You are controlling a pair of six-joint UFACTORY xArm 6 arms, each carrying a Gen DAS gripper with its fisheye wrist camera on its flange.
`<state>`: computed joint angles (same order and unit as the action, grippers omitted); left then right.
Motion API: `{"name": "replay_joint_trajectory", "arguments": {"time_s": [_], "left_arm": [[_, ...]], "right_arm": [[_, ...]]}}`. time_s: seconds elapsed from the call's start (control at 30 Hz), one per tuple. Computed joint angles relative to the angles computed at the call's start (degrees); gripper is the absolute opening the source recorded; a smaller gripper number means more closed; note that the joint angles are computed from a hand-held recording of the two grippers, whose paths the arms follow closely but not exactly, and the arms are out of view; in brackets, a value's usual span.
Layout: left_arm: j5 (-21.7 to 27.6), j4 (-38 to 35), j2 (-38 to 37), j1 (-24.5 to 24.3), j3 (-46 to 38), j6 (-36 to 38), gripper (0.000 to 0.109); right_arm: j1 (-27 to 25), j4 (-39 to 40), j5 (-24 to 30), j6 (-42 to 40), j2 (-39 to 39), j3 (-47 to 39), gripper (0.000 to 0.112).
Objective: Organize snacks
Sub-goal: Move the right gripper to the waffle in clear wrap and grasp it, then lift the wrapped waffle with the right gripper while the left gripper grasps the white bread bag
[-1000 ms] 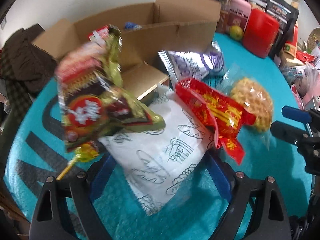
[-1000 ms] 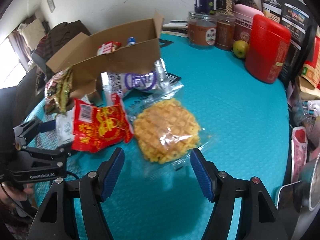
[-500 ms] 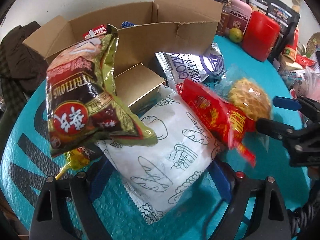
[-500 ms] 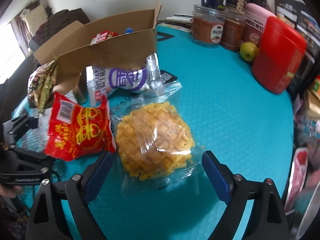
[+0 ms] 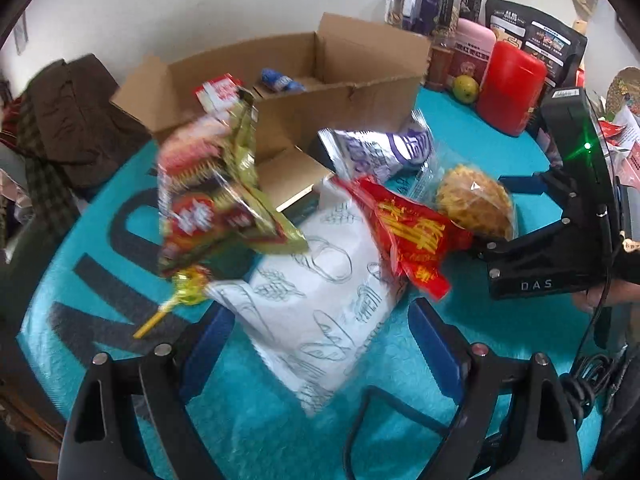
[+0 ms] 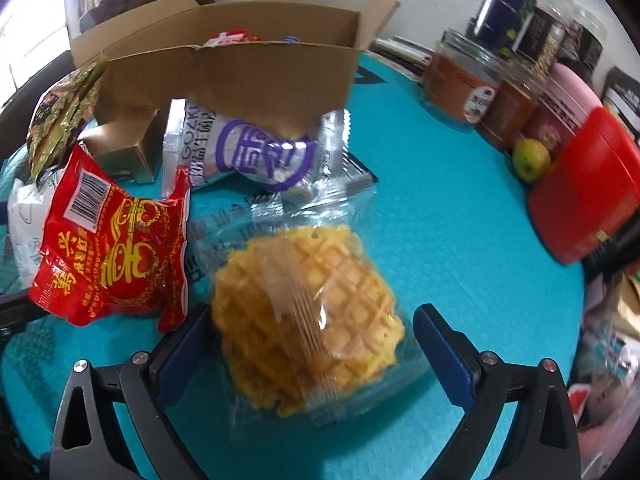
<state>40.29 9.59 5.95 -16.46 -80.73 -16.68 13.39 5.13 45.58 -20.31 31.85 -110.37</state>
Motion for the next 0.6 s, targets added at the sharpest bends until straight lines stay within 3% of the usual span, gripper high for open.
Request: {"name": "replay_joint_trajectory", "arguments": {"time_s": [0.07,0.17,0.37,0.6], "left_arm": [[-0.3,0.7,-1.1,0.2,0.9,-0.8,0.090],[-1.2,0.1,-1.5,0.8,1.7,-1.0,0.090],[-5.3,-5.4,-1.1,2.3,3.1,1.9,0.090],[-3.3,-11.2,4.1,2.3,-2.0,7.2,0.090]], "right_arm": [[-0.1,1.4,0.1,-0.2,-0.3,0.1,0.084],[-0.2,1.9,0.3,0.7,-1.1,0.8,0.078],[-0.1,2.0,-1.0,1.0,-6.0,7.8,0.078],[-0.6,2.1,-2.6,2.7,-9.4,12.7,0.078]]}}
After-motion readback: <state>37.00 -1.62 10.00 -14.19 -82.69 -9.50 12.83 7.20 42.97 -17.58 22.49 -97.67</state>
